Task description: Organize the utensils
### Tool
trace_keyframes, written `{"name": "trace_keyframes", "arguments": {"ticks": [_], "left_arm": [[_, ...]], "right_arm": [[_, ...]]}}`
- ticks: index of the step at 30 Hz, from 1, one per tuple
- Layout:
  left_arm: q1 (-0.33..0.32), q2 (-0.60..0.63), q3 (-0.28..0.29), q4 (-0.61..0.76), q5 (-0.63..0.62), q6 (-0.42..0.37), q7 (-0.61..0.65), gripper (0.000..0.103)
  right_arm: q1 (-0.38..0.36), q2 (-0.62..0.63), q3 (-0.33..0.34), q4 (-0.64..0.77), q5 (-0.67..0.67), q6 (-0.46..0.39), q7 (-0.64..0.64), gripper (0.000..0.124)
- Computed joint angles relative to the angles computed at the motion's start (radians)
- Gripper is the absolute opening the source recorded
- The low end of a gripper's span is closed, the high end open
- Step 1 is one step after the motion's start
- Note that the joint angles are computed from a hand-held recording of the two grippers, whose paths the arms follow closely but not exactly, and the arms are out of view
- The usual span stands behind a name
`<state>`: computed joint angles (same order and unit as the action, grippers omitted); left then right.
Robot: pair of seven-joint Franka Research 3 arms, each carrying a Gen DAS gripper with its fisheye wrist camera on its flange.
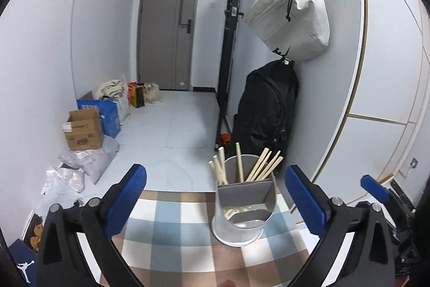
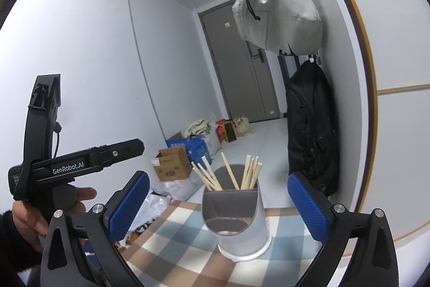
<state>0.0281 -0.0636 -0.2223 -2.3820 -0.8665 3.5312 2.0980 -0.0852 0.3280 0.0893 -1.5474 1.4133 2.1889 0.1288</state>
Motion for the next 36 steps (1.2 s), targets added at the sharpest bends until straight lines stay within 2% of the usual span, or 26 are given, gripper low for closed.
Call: {"name": "trace_keyframes", "arguments": {"ticks": [2,9,16,36], "left_arm": [[-0.006,0.008,-0.004,-0.011,-0.016,0.04,0.003,0.101],[-0.039,-0.007,0.015,-0.053,0.011,0.086,-0.055,0.101],[-0.067,-0.004,0.0,-0.063,-0.024,0.162,-0.007,0.101],[-0.087,-0.007,0.006,-0.045,-0.13,0.12,0.039,0.101]], "right_arm": [[0.003,-0.02,-0.003,-0.03,-0.006,0.009,-0.005,0.103],[0.009,-0.051,-0.019,-0.077,0.04,0.02,0.0,0.103],[0.018,-0.053,-0.021,-0.083,0.049,0.02,-0.034,0.103],[0.02,-0.057,-0.03,-0.09,0.045,0.009,-0.041,0.103]]}}
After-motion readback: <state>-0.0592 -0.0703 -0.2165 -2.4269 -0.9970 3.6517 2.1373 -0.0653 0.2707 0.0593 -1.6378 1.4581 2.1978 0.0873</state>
